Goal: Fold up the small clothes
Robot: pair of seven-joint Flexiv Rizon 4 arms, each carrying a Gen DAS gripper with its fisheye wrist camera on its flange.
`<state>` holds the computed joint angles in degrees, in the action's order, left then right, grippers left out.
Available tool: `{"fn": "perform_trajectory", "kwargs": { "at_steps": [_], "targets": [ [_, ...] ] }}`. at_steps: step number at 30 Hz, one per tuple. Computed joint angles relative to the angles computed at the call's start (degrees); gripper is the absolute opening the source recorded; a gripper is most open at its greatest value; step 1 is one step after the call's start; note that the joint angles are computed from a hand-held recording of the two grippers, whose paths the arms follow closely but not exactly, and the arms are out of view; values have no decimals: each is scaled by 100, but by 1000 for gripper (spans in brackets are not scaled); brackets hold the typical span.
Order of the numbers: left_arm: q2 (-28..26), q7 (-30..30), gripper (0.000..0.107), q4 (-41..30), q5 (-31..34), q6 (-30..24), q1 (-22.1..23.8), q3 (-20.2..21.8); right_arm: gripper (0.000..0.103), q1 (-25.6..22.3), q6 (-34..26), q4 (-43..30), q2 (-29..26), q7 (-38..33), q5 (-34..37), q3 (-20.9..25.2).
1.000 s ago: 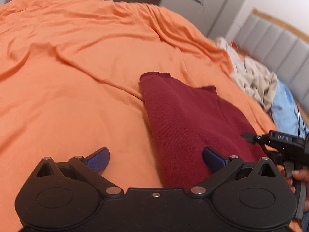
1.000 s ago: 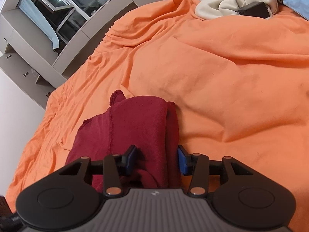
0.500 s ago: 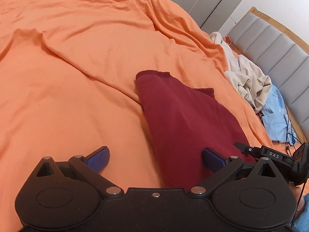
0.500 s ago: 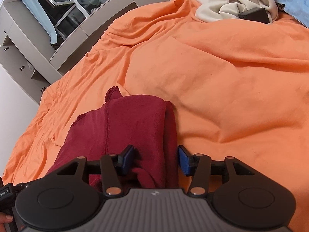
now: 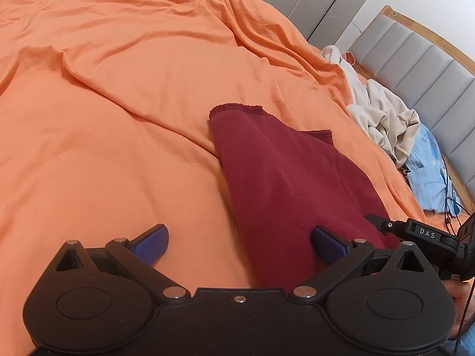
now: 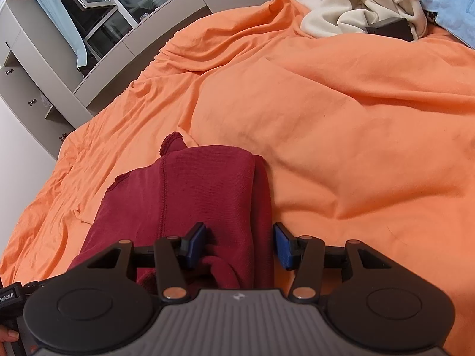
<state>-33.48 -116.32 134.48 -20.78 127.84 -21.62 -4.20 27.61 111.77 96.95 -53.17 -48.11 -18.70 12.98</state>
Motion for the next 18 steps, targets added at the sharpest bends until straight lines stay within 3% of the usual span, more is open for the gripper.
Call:
{"fn": "perform_trajectory", "kwargs": {
  "at_steps": [18],
  "targets": [
    [-76, 33, 103, -41, -36, 86, -15, -5, 54, 135, 47, 31, 39, -49, 145, -136]
  ]
}}
